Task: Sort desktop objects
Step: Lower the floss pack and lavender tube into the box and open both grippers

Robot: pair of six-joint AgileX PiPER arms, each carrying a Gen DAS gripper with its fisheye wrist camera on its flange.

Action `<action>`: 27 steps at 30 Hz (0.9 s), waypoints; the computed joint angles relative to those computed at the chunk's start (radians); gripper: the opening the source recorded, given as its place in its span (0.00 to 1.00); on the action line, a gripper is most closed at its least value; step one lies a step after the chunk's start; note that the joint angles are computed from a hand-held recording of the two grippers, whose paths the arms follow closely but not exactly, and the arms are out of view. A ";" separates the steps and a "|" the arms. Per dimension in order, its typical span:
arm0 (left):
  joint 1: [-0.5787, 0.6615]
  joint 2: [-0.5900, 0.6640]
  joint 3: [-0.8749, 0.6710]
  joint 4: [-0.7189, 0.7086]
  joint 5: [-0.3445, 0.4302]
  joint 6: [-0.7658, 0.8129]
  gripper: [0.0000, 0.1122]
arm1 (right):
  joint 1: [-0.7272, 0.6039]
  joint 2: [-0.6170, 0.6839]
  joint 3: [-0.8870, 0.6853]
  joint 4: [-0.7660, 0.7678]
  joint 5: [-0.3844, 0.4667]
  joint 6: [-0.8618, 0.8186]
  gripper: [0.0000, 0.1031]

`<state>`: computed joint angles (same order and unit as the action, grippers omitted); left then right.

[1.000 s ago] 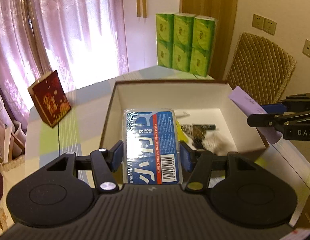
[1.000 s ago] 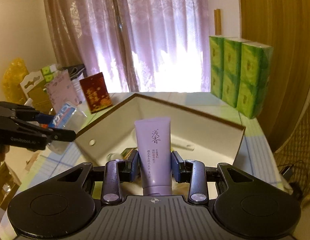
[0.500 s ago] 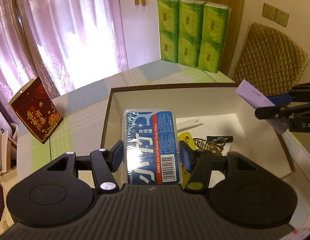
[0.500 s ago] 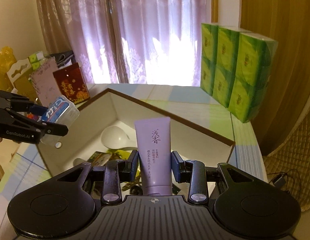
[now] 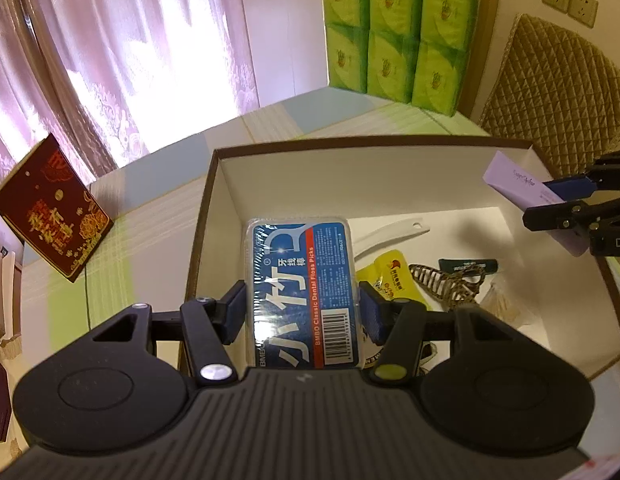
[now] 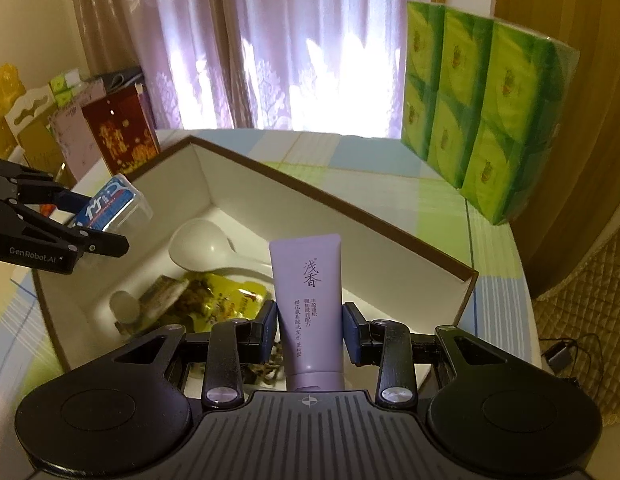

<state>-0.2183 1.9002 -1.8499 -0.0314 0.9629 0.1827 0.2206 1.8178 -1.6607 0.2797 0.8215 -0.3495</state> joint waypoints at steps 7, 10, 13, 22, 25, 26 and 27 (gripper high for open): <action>-0.006 0.059 -0.020 0.034 -0.011 -0.024 0.47 | -0.007 0.045 -0.033 -0.004 0.008 -0.016 0.31; -0.014 0.083 -0.032 0.060 -0.003 -0.037 0.47 | -0.010 0.059 -0.042 -0.001 0.012 -0.023 0.31; -0.021 0.111 -0.055 0.085 0.013 -0.052 0.47 | -0.012 0.074 -0.056 -0.002 0.017 -0.026 0.31; -0.069 0.166 -0.087 0.228 0.022 -0.096 0.47 | -0.015 0.103 -0.085 -0.014 0.025 -0.031 0.31; -0.073 0.172 -0.095 0.239 0.029 -0.093 0.49 | -0.011 0.107 -0.087 -0.030 0.023 -0.029 0.31; -0.072 0.173 -0.100 0.235 0.034 -0.092 0.50 | -0.010 0.110 -0.091 -0.034 0.027 -0.029 0.31; -0.071 0.173 -0.102 0.232 0.035 -0.092 0.54 | -0.010 0.113 -0.094 -0.037 0.029 -0.029 0.31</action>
